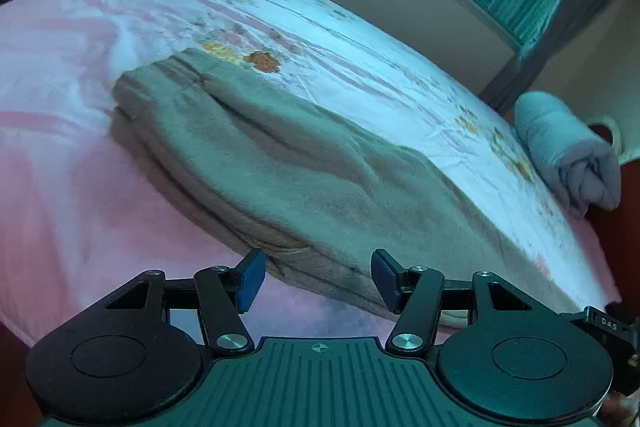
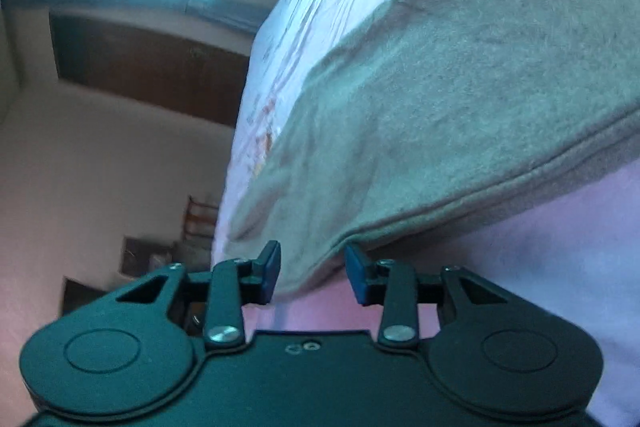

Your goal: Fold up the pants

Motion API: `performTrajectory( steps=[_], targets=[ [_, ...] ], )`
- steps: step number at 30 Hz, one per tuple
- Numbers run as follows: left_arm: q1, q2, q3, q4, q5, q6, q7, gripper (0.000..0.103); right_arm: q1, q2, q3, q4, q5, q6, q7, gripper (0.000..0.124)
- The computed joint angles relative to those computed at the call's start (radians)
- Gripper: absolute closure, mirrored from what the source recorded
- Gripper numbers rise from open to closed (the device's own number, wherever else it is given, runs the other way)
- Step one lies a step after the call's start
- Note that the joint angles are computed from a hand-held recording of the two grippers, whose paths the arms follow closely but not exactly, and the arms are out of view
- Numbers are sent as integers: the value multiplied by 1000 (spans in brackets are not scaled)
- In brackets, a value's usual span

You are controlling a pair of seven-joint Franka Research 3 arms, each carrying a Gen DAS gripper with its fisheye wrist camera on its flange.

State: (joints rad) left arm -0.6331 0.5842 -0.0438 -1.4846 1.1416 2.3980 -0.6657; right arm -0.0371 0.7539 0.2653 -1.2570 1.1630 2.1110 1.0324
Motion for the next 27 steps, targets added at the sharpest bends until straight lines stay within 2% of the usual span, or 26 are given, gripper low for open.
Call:
performTrajectory(
  steps=[6,9,13,16,18,20,22,24,26,27],
  targets=[
    [19,-36,25,-86,97,117,-244,45,-2,8,11,-14,28,16,108,96],
    [34,-26,19,-74,111,128,-243,45,-1,14,9,-14,31,0,145,96],
    [50,-5,20,-46,111,151,-238,45,-3,36,19,-21,64,25,177,96],
    [53,1,33,-46,118,172,-271,45,7,34,18,-30,72,71,179,107],
    [50,-6,43,-60,138,178,-306,54,25,22,15,-38,63,120,148,123],
    [56,-10,43,-71,140,180,-320,76,56,14,-5,-30,8,155,157,124],
    [63,-17,47,-84,164,201,-351,86,65,9,-5,-25,-19,178,143,124],
    [32,-35,75,-98,274,183,-423,87,28,-21,46,-63,54,207,-7,124],
    [-10,-60,95,-125,432,110,-527,87,-32,-60,114,-126,220,219,-287,124],
    [-8,-64,83,-131,427,78,-493,87,-50,-71,131,-152,289,215,-430,124]
  ],
)
